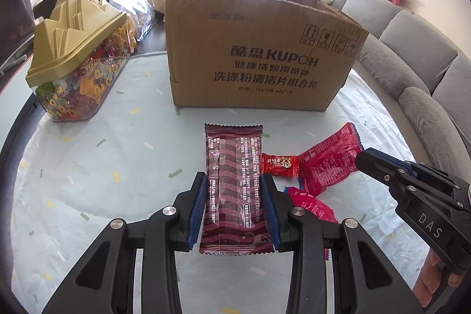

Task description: Organize snacks

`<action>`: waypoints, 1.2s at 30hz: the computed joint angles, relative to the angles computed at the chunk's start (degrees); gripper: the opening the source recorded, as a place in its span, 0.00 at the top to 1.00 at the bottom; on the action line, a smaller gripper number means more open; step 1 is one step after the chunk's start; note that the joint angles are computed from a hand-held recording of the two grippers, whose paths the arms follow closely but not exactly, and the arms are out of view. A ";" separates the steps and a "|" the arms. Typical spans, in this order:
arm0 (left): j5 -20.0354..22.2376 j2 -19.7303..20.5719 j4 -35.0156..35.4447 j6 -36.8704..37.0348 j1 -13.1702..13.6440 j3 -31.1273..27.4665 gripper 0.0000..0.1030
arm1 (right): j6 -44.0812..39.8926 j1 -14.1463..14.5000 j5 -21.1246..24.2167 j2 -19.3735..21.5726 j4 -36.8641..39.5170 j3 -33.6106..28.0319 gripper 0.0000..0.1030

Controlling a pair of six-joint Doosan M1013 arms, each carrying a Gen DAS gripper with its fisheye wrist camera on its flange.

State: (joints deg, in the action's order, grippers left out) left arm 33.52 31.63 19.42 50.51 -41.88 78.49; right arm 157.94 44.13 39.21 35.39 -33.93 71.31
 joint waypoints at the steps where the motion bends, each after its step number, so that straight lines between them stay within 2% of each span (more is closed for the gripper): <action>1: -0.22 -0.19 0.19 -0.16 -0.05 0.08 0.65 | 0.38 0.03 -0.24 -0.19 -0.39 0.16 0.92; 3: -0.46 -0.49 0.68 -0.43 -0.15 0.14 0.65 | 1.17 0.15 -0.44 -0.45 -1.11 0.32 0.92; 5: -0.89 -0.89 1.42 -1.01 -0.27 0.31 0.65 | 1.89 0.24 -0.55 -0.71 -1.95 0.45 0.97; 14: -1.86 -1.76 2.20 -1.70 -0.33 0.49 0.65 | 2.08 0.18 -3.56 -1.62 -1.88 1.24 0.97; 21: -2.76 -2.40 3.67 -3.16 -0.26 0.49 0.65 | 5.04 0.64 -3.15 -1.86 -7.60 0.22 0.98; 26: -2.91 -2.47 3.48 -2.38 -0.70 1.12 0.65 | 4.97 0.05 -1.39 -1.88 -4.76 0.72 0.97; 27: -2.96 -2.41 2.49 -1.57 -0.62 1.15 0.65 | 2.57 0.01 -0.05 -1.59 -2.85 0.33 0.95; 28: -2.86 -2.24 1.17 -0.53 -0.56 1.09 0.65 | 0.94 0.00 1.16 -1.32 -1.40 0.00 0.81; 29: -2.73 -2.15 0.71 -0.26 -0.55 1.11 0.65 | -0.64 -0.02 2.06 -1.04 0.01 -0.23 0.56; 31: -2.52 -2.07 0.26 -0.14 -0.54 1.26 0.65 | -0.91 0.14 2.49 -0.94 -0.21 0.12 0.34; 33: -2.24 -1.97 -0.28 0.22 -0.50 1.40 0.65 | -0.75 0.27 3.98 -0.65 -0.41 0.10 0.33; 35: -1.92 -1.86 -0.43 0.41 -0.49 1.45 0.65 | -3.02 -0.01 5.39 -0.05 2.11 -0.54 0.25; 36: -1.69 -1.80 -0.18 0.12 -0.55 1.43 0.65 | -3.57 -0.13 5.60 0.13 3.00 -0.59 0.25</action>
